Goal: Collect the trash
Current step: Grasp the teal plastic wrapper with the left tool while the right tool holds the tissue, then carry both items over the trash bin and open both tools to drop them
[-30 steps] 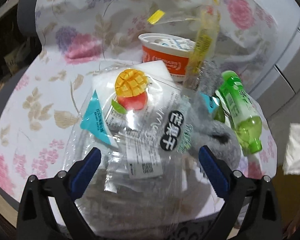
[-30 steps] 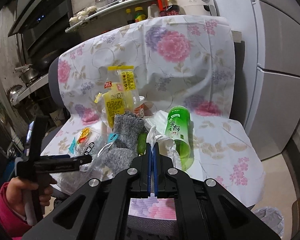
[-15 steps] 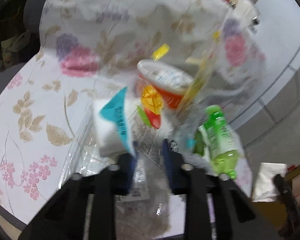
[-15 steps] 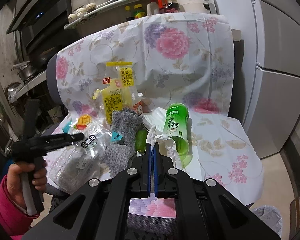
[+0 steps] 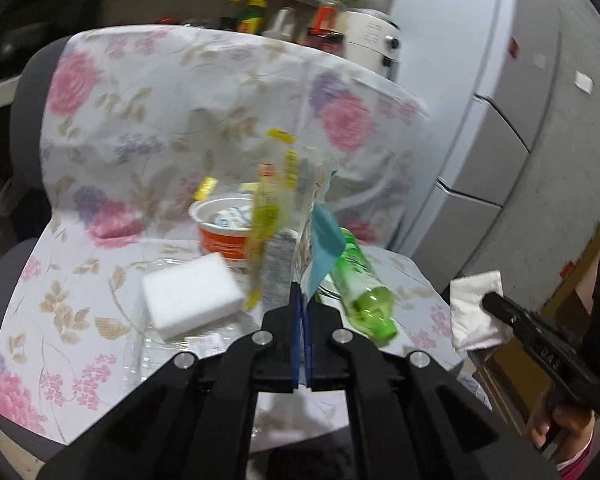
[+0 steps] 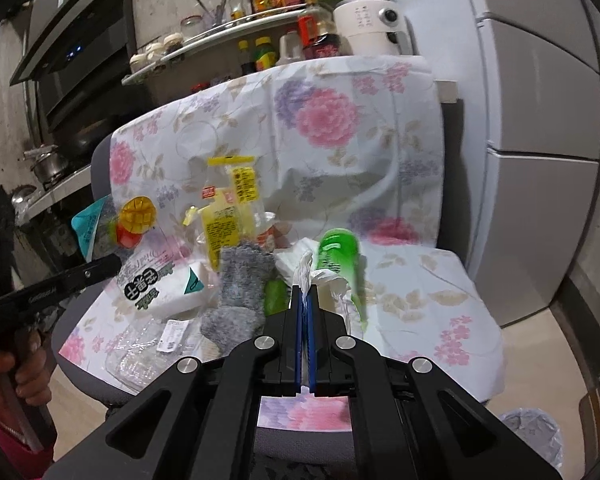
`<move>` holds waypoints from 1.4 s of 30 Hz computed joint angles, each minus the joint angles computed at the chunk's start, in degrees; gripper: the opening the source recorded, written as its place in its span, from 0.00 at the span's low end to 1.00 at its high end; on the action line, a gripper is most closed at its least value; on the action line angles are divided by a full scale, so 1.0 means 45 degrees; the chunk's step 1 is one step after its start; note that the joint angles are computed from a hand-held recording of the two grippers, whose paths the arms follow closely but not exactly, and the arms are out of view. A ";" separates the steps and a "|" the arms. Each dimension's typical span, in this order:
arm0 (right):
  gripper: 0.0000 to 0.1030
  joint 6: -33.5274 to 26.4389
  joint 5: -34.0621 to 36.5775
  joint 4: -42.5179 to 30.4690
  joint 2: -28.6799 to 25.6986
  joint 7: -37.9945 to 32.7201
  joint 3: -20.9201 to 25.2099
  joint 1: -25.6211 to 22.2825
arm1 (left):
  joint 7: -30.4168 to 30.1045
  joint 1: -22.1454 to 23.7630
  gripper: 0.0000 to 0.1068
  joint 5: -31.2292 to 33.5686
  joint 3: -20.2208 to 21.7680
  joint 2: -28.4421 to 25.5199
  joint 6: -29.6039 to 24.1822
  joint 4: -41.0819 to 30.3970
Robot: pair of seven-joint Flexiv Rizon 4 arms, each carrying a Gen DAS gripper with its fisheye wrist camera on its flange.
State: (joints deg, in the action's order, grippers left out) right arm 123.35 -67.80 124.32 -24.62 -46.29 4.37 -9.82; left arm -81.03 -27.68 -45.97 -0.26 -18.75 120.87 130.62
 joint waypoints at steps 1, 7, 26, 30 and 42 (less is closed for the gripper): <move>0.02 -0.0005 0.0161 0.0101 0.0080 -0.0118 -0.0081 -0.0043 | 0.0152 -0.0135 0.00 -0.0095 0.0018 -0.0098 0.0040 -0.0052; 0.02 -0.0309 0.1860 0.0878 0.0526 -0.1495 -0.0433 -0.0312 | 0.1003 -0.0819 0.00 -0.0071 -0.0184 -0.1132 -0.0422 -0.1243; 0.03 -0.1192 0.9053 0.2156 -0.0087 -0.6361 -0.1260 -0.1656 | -0.0483 0.1435 0.00 0.8462 -0.4601 -0.6679 -0.3530 -0.7931; 0.05 -0.1822 0.8656 0.1641 -0.0926 -0.6141 -0.0369 -0.2994 | 0.0042 0.1700 0.00 0.8766 -0.5505 -0.7636 -0.4968 -0.9178; 0.34 -0.3894 0.8525 0.0236 -0.2399 -0.5671 0.1840 -0.5180 | 0.0513 0.1107 0.40 0.7521 -0.4995 -0.8043 -0.6474 -1.0103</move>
State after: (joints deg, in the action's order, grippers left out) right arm 105.82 -29.44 125.39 -35.42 -71.80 12.65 -33.13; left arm -78.73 -22.70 -12.13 -22.74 -54.94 91.74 85.16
